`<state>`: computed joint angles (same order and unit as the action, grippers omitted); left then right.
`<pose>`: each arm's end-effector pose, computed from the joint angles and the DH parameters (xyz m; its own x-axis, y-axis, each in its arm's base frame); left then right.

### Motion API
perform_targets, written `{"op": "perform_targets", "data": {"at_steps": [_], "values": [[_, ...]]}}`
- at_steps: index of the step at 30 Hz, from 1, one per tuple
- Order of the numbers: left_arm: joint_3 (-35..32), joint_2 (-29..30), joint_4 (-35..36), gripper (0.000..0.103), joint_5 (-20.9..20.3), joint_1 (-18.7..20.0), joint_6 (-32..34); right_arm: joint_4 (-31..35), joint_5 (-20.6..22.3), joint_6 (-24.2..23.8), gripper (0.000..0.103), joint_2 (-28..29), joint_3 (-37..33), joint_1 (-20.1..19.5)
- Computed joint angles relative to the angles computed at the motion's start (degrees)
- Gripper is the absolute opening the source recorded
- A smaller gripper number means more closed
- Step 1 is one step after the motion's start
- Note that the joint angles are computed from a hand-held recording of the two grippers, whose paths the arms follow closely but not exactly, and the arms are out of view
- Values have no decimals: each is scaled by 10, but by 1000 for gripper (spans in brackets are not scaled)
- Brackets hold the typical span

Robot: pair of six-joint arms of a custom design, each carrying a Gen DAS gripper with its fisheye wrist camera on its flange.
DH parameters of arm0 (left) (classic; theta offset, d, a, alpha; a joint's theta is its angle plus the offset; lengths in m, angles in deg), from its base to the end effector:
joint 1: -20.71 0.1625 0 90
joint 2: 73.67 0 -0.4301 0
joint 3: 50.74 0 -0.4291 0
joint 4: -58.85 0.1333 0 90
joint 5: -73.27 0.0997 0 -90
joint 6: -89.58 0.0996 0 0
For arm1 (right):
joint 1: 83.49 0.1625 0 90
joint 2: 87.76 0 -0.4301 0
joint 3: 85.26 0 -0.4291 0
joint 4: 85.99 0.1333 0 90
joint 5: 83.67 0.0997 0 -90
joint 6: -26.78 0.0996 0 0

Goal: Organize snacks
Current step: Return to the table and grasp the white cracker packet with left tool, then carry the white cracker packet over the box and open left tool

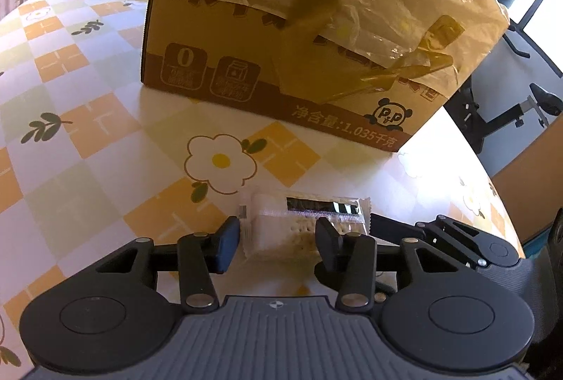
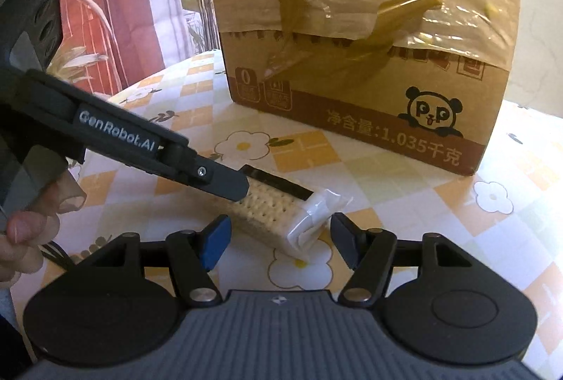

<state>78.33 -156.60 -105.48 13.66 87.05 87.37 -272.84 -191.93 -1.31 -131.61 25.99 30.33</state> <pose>-0.0239 -0.5122 0.2513 -0.8990 0.0961 -0.4273 0.3193 0.8116 -0.4892 0.3391 -0.5153 0.0310 -0.6557 -0.5891 0.4722 -0.7486 0.5885 -0.3053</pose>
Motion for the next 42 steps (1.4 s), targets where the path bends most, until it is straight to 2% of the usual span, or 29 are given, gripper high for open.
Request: {"op": "perform_targets", "data": {"at_steps": [12, 17, 20, 29, 35, 42], "values": [[9, 0, -15, 50, 0, -5, 10, -7, 2, 9, 59, -3, 5, -1], [5, -7, 9, 47, -8, -8, 8, -3, -13, 12, 52, -2, 4, 6], [7, -12, 9, 46, -9, -14, 15, 5, -16, 16, 45, -6, 3, 8], [3, -39, -25, 46, -25, -51, 53, -43, -3, -1, 44, -33, 4, 26], [-22, -51, -50, 46, -27, -90, 107, -87, 4, -31, 44, -43, -22, 51], [-95, -14, -70, 46, -37, -100, 152, -71, 9, -58, 44, -27, -104, 61]]}}
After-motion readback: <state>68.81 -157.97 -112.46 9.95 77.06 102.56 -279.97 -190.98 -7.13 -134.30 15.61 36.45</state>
